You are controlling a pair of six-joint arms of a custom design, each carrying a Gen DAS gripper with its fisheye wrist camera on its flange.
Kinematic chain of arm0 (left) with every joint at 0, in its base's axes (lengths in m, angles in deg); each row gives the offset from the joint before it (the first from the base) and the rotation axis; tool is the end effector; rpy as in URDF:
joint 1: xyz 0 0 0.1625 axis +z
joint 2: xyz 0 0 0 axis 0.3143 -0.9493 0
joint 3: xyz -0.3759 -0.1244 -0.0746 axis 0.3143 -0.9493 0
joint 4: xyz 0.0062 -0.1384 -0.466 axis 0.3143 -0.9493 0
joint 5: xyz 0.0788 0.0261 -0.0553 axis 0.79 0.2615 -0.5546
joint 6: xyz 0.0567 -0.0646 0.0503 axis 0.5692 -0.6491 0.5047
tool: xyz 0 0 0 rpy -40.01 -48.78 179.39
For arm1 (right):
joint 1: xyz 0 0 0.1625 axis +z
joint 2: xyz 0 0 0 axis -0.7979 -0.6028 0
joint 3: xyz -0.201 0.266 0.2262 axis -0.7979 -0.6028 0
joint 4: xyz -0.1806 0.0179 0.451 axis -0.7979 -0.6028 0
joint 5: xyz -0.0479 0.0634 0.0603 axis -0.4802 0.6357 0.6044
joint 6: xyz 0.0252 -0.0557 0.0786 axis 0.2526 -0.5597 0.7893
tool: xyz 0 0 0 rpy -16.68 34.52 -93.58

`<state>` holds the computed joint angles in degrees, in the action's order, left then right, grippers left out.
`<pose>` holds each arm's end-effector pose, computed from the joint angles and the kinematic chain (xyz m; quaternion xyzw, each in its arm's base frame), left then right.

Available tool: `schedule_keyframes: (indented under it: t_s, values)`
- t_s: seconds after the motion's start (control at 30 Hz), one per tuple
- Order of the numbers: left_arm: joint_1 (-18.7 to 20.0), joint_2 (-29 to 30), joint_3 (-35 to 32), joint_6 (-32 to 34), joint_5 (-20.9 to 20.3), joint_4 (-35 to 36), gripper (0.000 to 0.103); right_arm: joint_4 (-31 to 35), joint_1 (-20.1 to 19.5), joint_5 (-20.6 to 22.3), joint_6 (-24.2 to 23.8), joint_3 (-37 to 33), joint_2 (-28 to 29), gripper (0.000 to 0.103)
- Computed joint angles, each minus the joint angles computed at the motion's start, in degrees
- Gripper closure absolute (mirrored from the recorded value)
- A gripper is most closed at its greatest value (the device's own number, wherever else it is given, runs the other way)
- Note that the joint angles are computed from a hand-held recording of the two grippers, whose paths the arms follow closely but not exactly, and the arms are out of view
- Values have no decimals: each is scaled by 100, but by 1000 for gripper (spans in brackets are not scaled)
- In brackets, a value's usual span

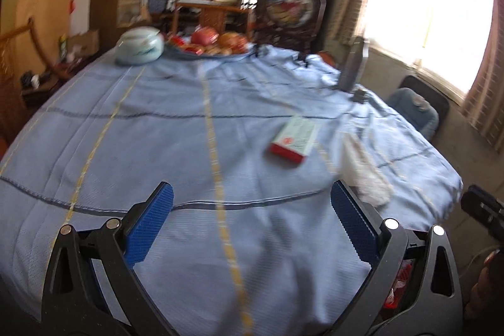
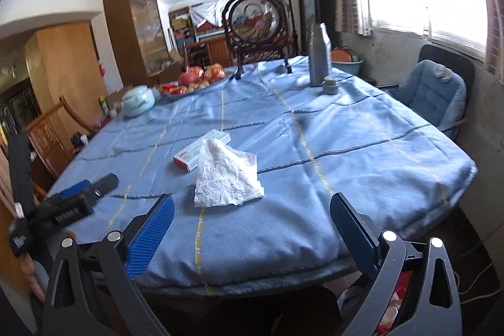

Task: Collect trash
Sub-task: 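Grasp the white tissue with the right tool while the left tool reaches the medicine box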

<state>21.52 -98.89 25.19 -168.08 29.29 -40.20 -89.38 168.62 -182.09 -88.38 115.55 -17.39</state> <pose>-0.2715 -0.5285 0.4052 -0.1312 0.7361 -0.5501 0.3720 0.4576 -0.6830 0.2533 0.4413 -0.8594 0.2401 0.0952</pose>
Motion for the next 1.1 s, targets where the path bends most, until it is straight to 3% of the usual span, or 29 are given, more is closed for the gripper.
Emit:
schedule_keyframes:
  t_s: [0.1, 0.23, 0.53, 0.57, 0.63, 0.67, 0.7, 0.83, 1.1]
  values:
    - [70, -177, 83, -136, -170, -58, 7, 241, 15, -101, -48, -236, 273, 6]
    - [161, -365, 315, 425, -323, -893, 7, 532, 67, -226, -166, -580, 660, 6]
    - [303, -106, -73, 250, -514, -309, 7, 719, 232, -659, -443, -1420, 1531, 6]
    - [307, -79, -112, 283, -525, -299, 7, 685, 222, -645, -444, -1426, 1544, 11]
    - [318, -18, -190, 429, -531, -354, 7, 812, 173, -533, -415, -1471, 1546, 47]
    - [326, 27, -240, 566, -527, -431, 7, 929, 144, -474, -372, -1525, 1557, 83]
    - [340, 88, -305, 709, -521, -503, 7, 1168, 80, -325, -238, -1597, 1541, 97]
    - [446, 441, -665, 1387, -546, -762, 7, 812, -78, 78, -87, -1308, 1225, 98]
    - [991, 1550, -1829, 3990, -1170, -2453, 7, 422, -332, 481, 155, -1029, 691, 95]
